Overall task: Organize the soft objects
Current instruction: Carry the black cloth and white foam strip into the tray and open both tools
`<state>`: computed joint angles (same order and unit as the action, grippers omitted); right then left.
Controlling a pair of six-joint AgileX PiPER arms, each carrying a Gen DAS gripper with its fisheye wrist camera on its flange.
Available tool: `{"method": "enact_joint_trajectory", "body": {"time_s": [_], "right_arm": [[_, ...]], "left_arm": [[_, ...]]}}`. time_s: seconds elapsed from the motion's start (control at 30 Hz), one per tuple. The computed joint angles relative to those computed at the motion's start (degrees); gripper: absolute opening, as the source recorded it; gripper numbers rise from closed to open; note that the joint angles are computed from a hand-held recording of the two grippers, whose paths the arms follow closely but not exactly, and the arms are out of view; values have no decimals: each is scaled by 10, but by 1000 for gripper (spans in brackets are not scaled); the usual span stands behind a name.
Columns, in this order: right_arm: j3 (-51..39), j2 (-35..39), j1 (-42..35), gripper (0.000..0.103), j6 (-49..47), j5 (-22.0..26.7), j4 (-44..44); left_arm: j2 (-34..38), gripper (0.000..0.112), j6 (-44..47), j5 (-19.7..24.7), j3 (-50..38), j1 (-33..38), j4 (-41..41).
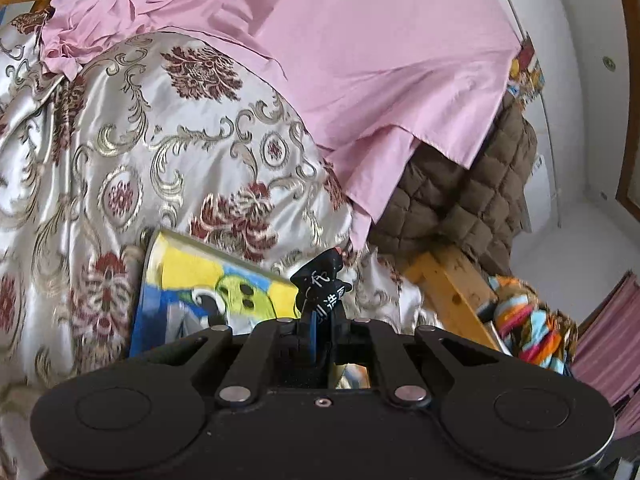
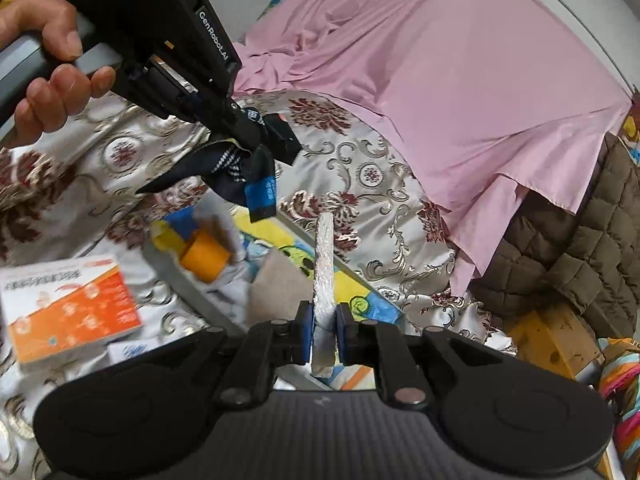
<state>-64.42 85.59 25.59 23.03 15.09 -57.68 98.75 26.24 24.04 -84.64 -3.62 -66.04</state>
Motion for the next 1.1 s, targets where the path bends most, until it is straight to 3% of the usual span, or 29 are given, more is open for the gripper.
{"method": "enact_joint_trajectory", "body": {"time_s": [0.13,0.23,0.37,0.47,0.67,0.87,1.03,1.1], "right_arm": [[-50,52,-7,14,47,-6,-37],[-93,97,-6,14,94,-3,-79],[-171,165,-2,14,91,10,-55],[-241,219,1,14,49,29,3],[-363,307,10,14,-60,83,147],[-382,332,18,14,-70,95,167],[-400,346,17,15,-86,105,209],[-404,349,13,22,-103,106,247]], "left_arm": [[50,6,87,10,-32,21,-122],[83,6,97,18,-45,26,-147],[116,6,90,14,-57,28,-140],[131,6,56,-5,-68,19,-74],[159,6,-7,1,-79,17,0],[169,7,-61,-5,-86,10,70],[167,16,-180,-28,-96,-16,244],[165,19,-226,-25,-98,-20,297]]}}
